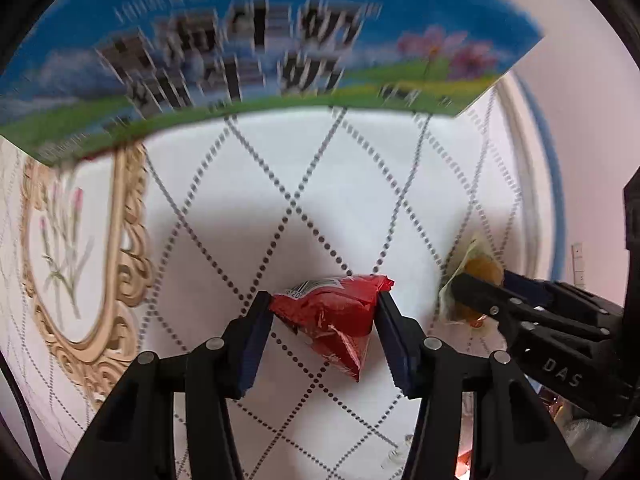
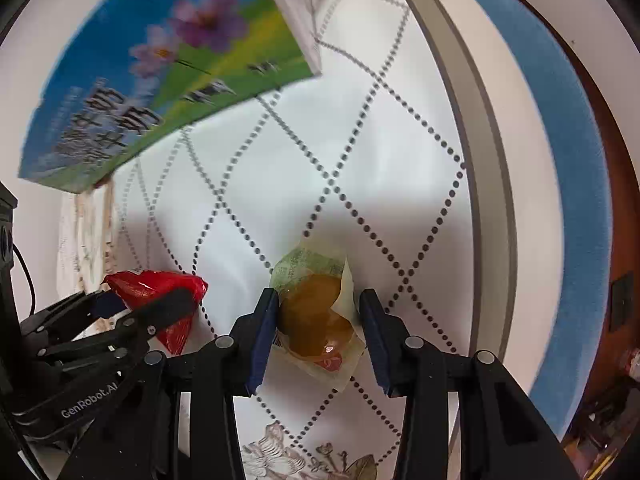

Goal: Organize snacks
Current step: 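Grasp the red triangle candy with the left tool while the right tool grasps the round yellow candy, then carry both candies into the cardboard box and open both tools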

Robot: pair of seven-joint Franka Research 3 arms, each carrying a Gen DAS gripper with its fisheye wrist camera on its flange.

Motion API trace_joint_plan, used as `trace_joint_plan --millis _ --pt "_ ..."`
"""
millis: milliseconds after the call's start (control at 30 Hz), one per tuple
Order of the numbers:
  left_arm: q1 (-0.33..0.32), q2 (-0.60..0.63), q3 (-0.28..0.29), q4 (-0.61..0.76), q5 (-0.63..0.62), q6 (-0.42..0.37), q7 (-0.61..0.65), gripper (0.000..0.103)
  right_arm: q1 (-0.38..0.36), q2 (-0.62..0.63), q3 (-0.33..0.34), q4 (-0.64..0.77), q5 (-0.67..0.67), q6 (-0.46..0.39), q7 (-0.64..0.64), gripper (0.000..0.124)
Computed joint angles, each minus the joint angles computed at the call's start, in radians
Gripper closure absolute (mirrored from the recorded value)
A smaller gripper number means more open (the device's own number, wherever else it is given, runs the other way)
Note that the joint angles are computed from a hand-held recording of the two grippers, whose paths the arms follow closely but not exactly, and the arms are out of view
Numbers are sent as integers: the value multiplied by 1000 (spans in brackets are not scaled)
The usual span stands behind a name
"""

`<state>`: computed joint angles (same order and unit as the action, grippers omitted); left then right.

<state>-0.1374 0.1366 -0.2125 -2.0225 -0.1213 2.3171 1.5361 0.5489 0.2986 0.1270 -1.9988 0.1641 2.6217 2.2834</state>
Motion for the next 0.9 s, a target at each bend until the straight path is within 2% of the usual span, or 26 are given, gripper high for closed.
trace_joint_plan --millis 167,233,333,433,567,667,733,833,900 --pt "24 -96 13 4 -114 -15 84 54 -2 -75 15 -34 32 72 6 80" --pt "31 -130 30 16 -153 -22 112 54 -1 -86 14 -2 25 89 6 80" --pt "35 -123 47 111 -149 -35 111 53 0 -78 8 92 -7 102 -4 80" --pt "48 -28 57 291 -86 -65 78 53 9 -28 -7 220 -58 91 -14 80" --pt "51 109 55 474 41 -105 -2 53 33 124 -55 493 -154 -23 -6 80" --pt "54 214 58 605 106 -179 -49 53 24 252 -64 680 -141 -133 -23 80" --pt "58 266 59 631 143 -190 -64 53 13 331 -66 796 -126 -216 -48 79" --pt "67 341 56 705 156 -228 -97 51 -5 381 -68 859 -96 -313 -65 77" --pt "70 390 54 757 162 -273 -106 48 -13 426 -65 914 -76 -385 -74 64"
